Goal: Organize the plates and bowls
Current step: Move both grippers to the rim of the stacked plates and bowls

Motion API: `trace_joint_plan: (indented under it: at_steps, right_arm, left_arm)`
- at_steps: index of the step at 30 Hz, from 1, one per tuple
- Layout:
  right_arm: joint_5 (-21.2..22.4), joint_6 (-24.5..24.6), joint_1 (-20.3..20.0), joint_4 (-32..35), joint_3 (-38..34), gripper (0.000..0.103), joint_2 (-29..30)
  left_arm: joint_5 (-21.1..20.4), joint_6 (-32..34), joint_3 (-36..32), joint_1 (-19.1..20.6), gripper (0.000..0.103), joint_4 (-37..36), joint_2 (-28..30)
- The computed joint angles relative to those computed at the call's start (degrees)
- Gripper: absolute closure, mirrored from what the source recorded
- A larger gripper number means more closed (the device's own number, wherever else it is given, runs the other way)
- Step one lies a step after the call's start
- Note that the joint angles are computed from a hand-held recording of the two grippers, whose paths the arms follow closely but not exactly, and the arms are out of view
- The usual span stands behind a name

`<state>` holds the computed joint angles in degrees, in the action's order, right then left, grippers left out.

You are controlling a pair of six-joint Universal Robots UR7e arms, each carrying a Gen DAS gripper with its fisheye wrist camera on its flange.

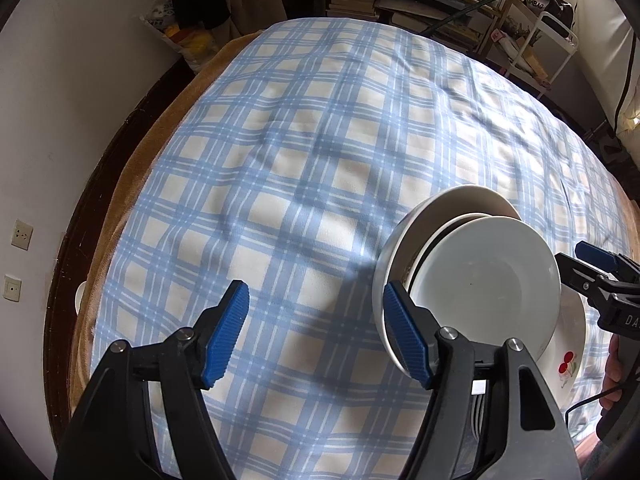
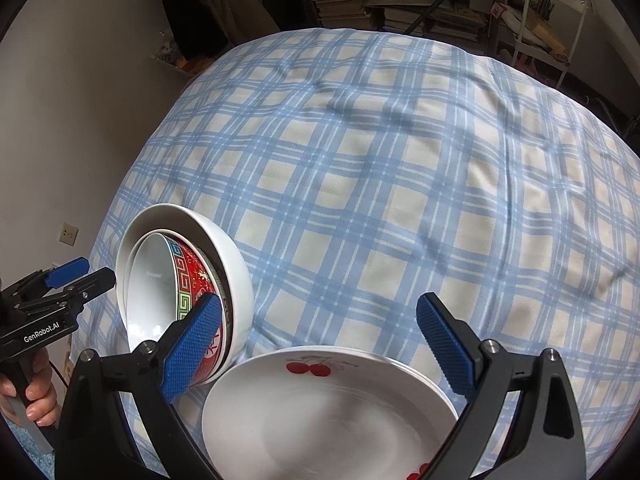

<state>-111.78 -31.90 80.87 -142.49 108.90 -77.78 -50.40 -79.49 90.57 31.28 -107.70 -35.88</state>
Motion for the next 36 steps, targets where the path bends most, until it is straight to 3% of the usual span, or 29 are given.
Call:
trace_joint_plan:
  at_steps: [8,30,36]
  right_arm:
    - [0.6,0.1,-0.1,0.8,0.0,0.001,0.4]
    - [-1.9,0.2,0.0,-0.4,0.2,0.001,1.7]
    - [-0.5,0.8,-0.2,0.4,0.0,0.009,1.7]
  left_arm:
    - [-1.9,1.7,1.9,0.5,0.034,-5.5,-0.9]
    - [-3.0,0.9,0.9,1.7,0.034,-4.0,0.1]
    - [-3.5,1.0,1.3,2.0,0.034,-5.4,0.0]
